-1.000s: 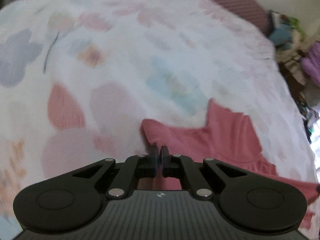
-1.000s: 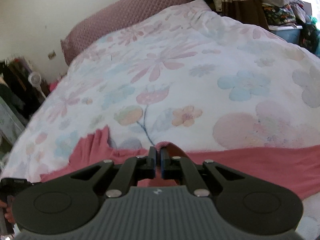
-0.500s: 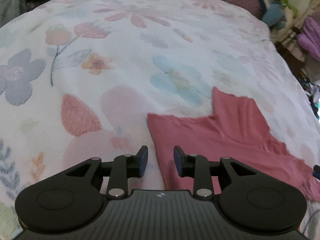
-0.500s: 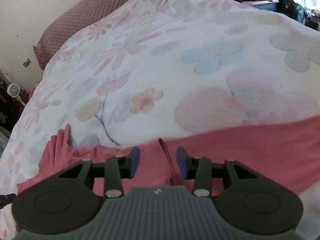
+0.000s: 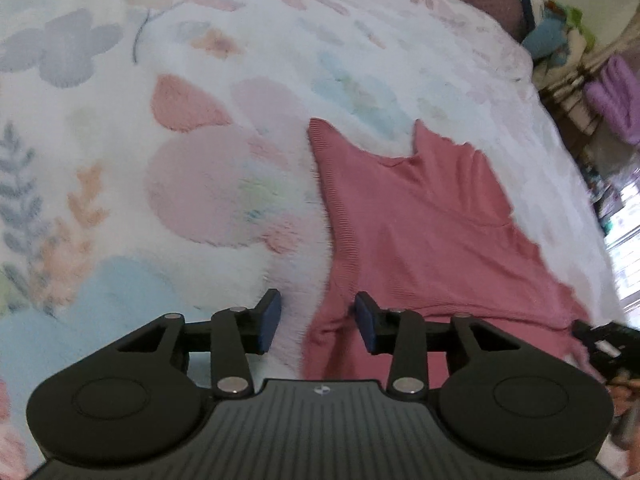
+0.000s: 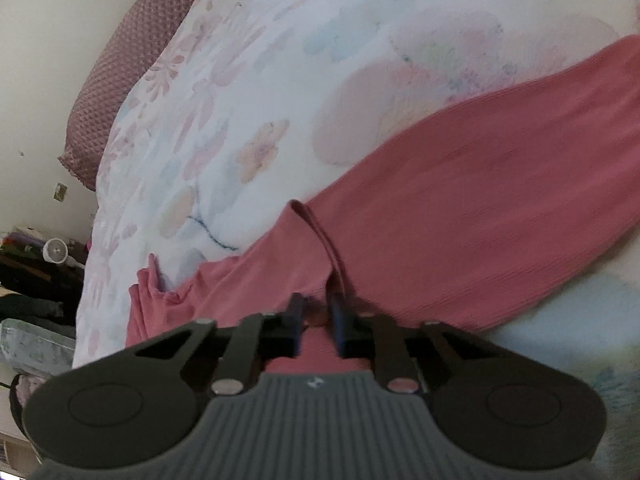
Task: Fold small clothes
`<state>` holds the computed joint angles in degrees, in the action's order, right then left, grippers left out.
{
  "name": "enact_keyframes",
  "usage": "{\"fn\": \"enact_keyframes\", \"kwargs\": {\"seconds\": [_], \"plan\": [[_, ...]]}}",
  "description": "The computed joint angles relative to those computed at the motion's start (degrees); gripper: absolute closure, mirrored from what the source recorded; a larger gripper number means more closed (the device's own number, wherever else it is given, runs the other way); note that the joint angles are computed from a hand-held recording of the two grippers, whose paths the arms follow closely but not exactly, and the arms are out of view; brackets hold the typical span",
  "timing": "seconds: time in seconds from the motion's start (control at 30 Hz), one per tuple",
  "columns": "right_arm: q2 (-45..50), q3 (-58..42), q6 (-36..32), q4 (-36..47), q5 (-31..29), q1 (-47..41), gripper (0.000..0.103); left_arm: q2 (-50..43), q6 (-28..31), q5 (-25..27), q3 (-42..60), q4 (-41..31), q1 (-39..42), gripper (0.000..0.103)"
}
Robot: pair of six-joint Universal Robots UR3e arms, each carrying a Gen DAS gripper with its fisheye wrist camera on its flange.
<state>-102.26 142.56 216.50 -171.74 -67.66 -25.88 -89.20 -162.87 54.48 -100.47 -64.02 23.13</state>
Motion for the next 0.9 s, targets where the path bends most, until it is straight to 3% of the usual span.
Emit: {"fn": "enact_keyframes", "kwargs": {"seconds": [0.03, 0.07, 0.27, 0.37, 0.47, 0.57, 0.6, 0.7, 0.9], "plan": [[0.11, -0.49, 0.41, -0.43, -0.43, 0.68, 0.102, -0.23, 0.17, -1.09, 0.52, -0.92, 0.22, 0.076], [-0.41, -0.96, 0.27, -0.15, -0.56, 1.00, 0.103, -0.32, 0.04, -0.67, 0.96, -0.79, -0.17, 0.099], [-10.77, -2.41, -0.86, 7.64, -3.06, 1.58, 0.103, -1.46, -1.06, 3.80, 3.80, 0.98, -1.32, 0.100], [-10.72, -1.37, -2.50, 12.10, -3.86, 0.82, 0.103, -2.45, -0.15, 4.45, 4.05, 0.38, -1.40, 0.100], [-10.61, 3.37, -2.06, 9.21, -0.74, -2.31, 0.103, -2.18, -0.53, 3.77, 3.82, -0.27, -1.19, 0.096], [-11.36, 3.99, -1.16, 6.56, -1.33, -1.57, 0.103, -1.27, 0.46, 4.07, 4.59, -1.56, -0.91, 0.080], [-10.92, 2.43, -1.42, 6.72, -2.88, 0.08, 0.103, -0.64, 1.04, 4.22, 4.55, -1.52, -0.64, 0.071], [-6.30, -5.51, -3.87, 7.28, -10.09, 7.73, 0.103, 1.95, 1.17, 3.88, 3.47, -0.37, 0.94, 0.057], [10.84, -29.77, -14.79, 14.14, -25.38, 26.16, 0.103, 5.10, 2.90, -0.03, 4.25, -3.96, 4.70, 0.056]]}}
